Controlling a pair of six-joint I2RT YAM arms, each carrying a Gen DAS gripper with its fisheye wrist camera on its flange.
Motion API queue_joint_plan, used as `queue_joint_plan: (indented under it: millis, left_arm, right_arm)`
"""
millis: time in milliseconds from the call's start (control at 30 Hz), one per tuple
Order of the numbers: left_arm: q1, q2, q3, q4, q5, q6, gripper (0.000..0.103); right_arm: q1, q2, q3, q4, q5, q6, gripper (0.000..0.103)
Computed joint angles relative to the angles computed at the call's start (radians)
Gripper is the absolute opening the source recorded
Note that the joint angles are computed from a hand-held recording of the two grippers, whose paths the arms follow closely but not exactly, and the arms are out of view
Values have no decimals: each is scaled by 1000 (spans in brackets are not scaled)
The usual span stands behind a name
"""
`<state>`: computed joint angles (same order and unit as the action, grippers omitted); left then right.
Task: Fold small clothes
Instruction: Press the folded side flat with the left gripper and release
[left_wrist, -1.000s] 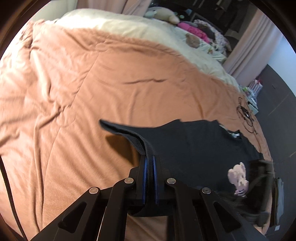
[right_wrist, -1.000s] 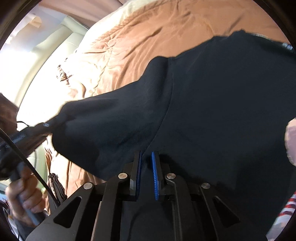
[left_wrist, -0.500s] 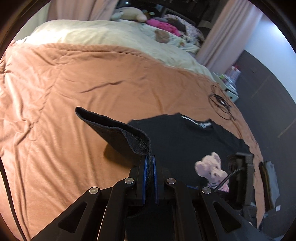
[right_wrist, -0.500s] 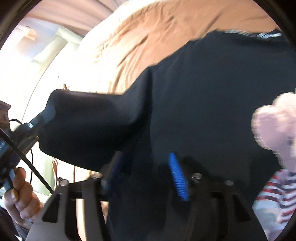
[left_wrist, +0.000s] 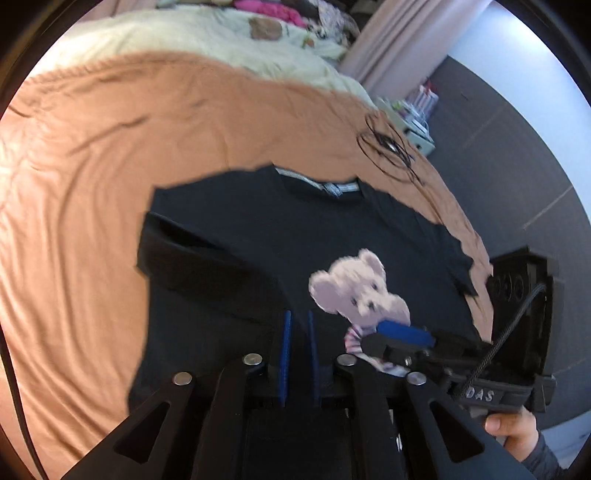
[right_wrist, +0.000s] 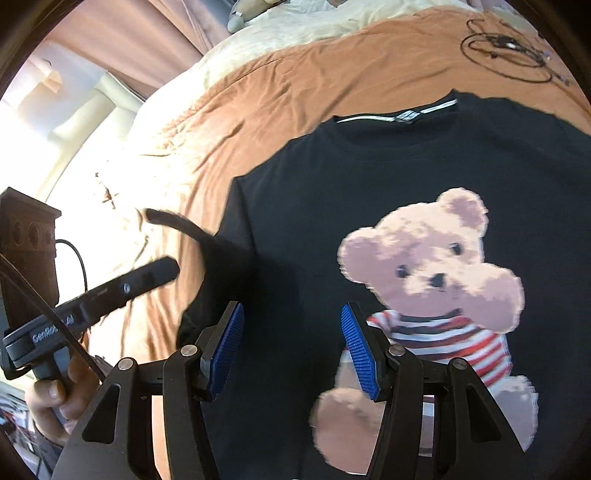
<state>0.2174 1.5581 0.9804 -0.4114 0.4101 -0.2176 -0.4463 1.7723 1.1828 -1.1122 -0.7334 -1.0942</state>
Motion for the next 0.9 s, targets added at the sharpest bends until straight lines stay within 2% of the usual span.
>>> queue_joint_plan:
  millis: [33, 67, 100, 233, 300, 400, 467, 500, 533, 700, 733, 833, 900]
  left_arm:
    - [-3, -4, -3, -9, 2, 3, 35]
    - [-5, -22, -14, -12, -8, 2, 54]
    - [0, -45, -27, -12, -18, 5, 62]
    - [71, -123, -53, -56, -40, 19, 62]
    - [116, -156, -71, -86, -64, 38, 62]
    - [184, -183, -102, -116, -63, 74, 62]
    - [225, -197, -132, -119, -72, 98, 62]
    - [235, -199, -145, -114, -75, 102, 59]
    - [251, -195, -160, -108, -76, 109, 58]
    - [300, -132, -202, -49, -69, 116, 45]
    - [304, -114, -206, -33, -63, 114, 44]
    - [299, -56, -215, 21, -57, 105, 44]
    - [287, -25, -216, 55, -55, 99, 44]
  right_arm:
    - [3, -3, 9, -5, 1, 2, 54]
    - [9, -10, 0, 3, 1, 4, 58]
    - [3, -18, -12, 8, 1, -9, 59]
    - [71, -125, -158, 150, 21, 31, 59]
    - [59, -161, -133, 91, 37, -13, 59]
    - [146, -203, -186, 195, 67, 68, 59]
    - [145, -205, -153, 148, 68, 61, 59]
    - [111, -183, -108, 85, 66, 11, 59]
    - [122, -170, -95, 85, 70, 25, 59]
    - [178, -112, -75, 170, 70, 121, 56]
    - [210, -96, -79, 214, 79, 168, 53]
    - [247, -50, -70, 253, 93, 209, 44]
    - [272, -30, -69, 281, 102, 228, 43]
